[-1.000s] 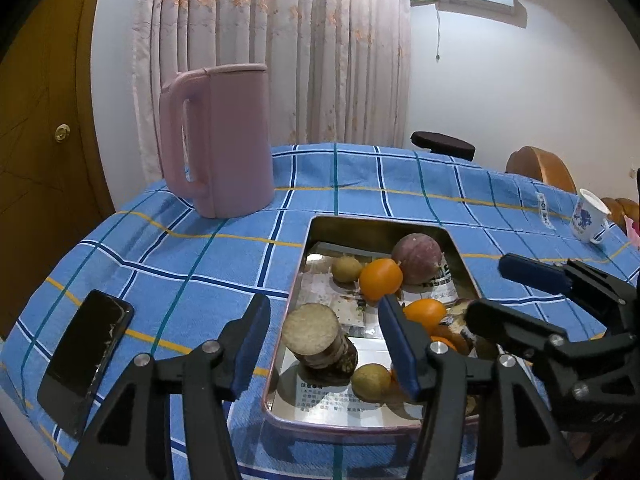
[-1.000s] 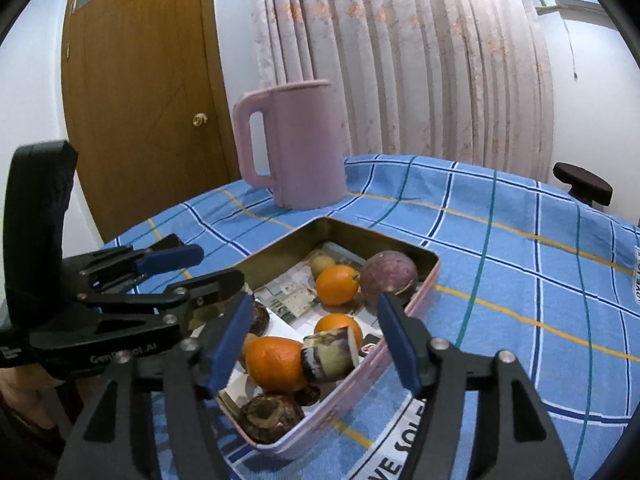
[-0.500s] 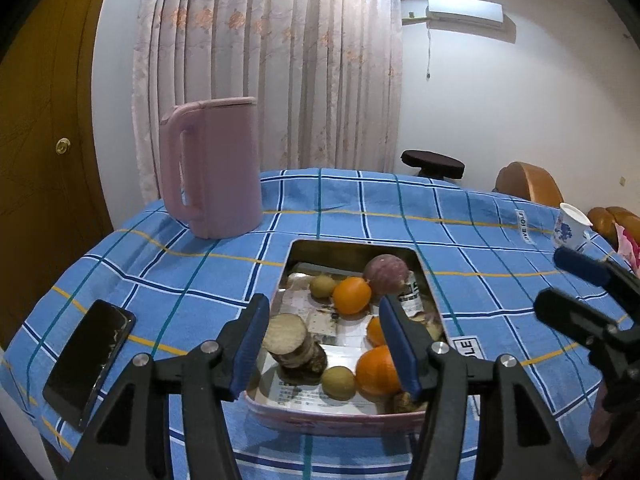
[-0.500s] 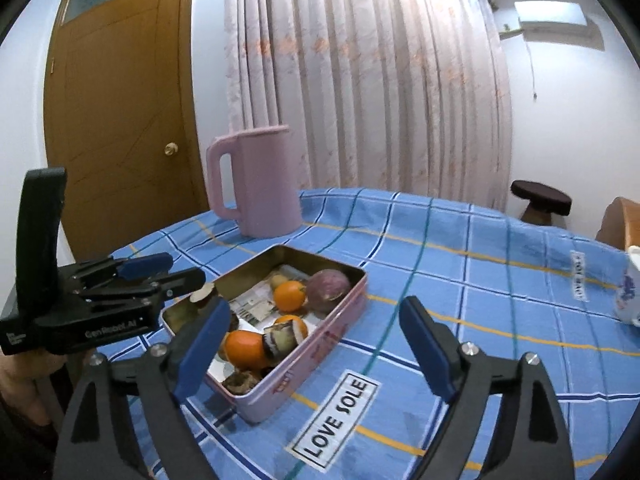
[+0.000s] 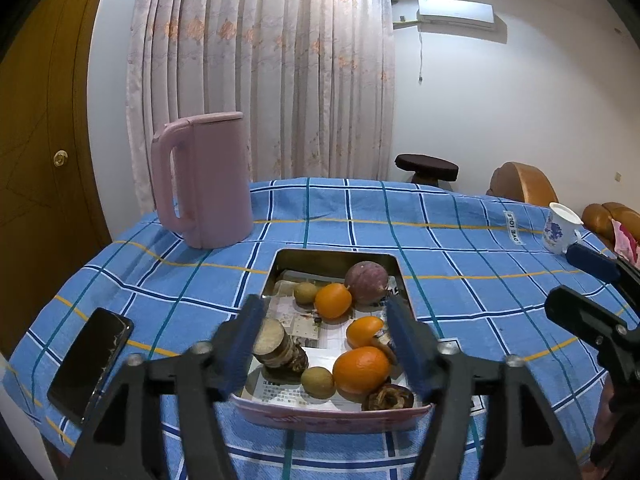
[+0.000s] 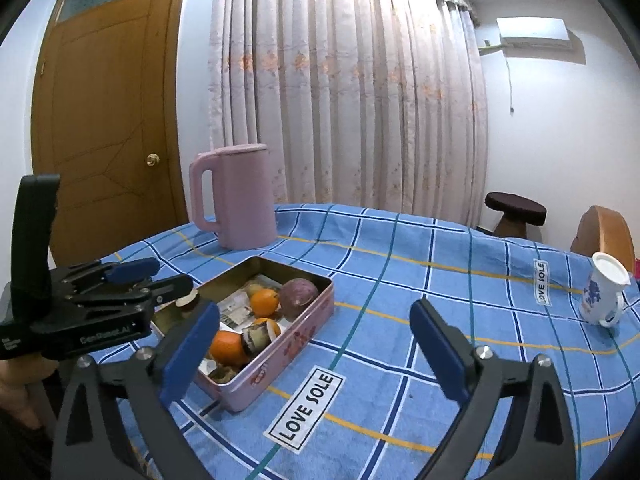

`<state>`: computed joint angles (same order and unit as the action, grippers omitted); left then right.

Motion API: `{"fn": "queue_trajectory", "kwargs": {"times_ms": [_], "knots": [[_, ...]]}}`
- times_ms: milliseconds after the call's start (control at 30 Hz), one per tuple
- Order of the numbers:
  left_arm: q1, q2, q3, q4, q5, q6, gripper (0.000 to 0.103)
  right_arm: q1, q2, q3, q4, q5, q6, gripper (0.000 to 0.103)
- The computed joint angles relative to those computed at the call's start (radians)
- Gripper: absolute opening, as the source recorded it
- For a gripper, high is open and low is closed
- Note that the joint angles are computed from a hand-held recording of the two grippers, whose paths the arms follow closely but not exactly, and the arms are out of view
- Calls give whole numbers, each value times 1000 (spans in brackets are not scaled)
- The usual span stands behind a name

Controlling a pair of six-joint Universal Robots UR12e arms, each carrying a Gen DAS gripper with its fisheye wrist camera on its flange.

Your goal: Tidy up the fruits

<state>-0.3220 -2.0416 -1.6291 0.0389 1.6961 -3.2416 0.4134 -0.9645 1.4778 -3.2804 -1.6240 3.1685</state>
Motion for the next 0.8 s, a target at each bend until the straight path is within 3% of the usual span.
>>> {"fn": "queue_trajectory", "kwargs": {"times_ms": [33,800], "knots": [[-2,0,-1,8,10,2,77,1,-2,3,-1,-2,1,99],[-5,8,-4,-2,-2,-5,78,-3,-23,38,-56,-27,22,103]]}}
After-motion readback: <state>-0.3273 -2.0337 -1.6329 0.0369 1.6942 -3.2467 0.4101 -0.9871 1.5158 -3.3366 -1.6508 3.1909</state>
